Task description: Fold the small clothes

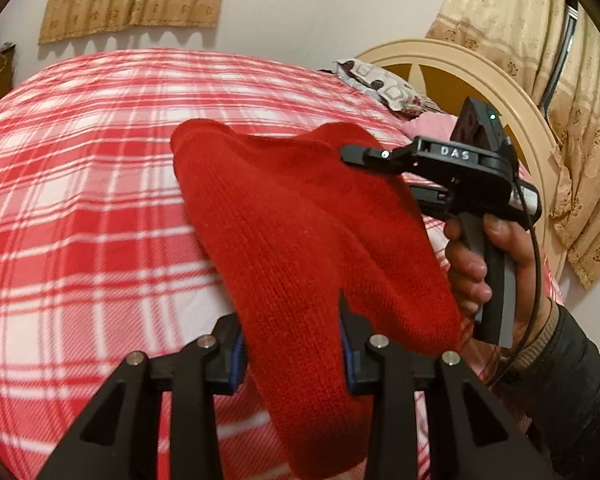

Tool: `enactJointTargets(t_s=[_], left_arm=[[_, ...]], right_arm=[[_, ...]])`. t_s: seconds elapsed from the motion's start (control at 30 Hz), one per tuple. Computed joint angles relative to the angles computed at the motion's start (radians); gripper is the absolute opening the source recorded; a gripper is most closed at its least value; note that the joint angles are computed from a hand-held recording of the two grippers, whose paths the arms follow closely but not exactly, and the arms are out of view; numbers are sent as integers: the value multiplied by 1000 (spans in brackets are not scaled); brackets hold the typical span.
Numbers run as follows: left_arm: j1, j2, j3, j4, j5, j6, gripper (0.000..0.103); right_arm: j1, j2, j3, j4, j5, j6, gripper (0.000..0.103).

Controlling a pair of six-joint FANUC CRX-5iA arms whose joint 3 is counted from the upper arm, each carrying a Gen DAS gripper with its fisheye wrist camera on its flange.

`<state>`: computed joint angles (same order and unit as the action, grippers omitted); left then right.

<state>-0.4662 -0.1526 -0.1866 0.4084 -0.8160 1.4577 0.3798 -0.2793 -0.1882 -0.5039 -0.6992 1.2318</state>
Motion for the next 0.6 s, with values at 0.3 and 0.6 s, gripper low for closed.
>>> enactJointTargets(t_s=[0.3, 0.6], left_arm=[[63, -122, -95, -11, -22, 23, 37], [158, -249, -182, 7, -55, 32, 37]], right_arm=[[127, 46, 35, -17, 23, 18, 31], [208, 119, 98, -88, 39, 65, 31]])
